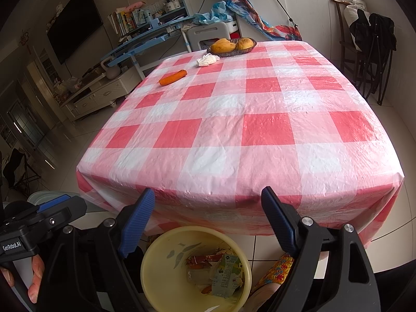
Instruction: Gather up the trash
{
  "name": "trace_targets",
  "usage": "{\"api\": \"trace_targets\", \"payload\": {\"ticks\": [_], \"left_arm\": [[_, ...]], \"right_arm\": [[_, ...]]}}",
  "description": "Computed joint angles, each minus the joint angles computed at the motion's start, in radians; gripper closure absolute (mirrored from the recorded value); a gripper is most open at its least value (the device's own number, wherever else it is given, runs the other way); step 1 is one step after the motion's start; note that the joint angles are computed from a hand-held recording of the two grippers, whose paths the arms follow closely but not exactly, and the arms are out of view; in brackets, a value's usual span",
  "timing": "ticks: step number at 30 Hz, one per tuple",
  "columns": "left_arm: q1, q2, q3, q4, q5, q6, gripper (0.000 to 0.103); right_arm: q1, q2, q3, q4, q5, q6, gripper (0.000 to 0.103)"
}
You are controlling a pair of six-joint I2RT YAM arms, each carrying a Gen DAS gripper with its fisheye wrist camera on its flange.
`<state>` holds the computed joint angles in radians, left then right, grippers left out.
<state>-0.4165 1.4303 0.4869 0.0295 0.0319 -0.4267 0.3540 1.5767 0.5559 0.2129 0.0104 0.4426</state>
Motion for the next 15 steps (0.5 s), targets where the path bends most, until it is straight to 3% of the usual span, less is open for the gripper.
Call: {"api": "trace_targets", "payload": {"ticks": [15], "left_arm": [[0.009, 0.004, 0.005, -0.006, -0.002, 0.011, 0.016]], "right_arm": [[0.002, 0.001, 0.001, 0.000, 0.003, 0.000, 0.022]]}}
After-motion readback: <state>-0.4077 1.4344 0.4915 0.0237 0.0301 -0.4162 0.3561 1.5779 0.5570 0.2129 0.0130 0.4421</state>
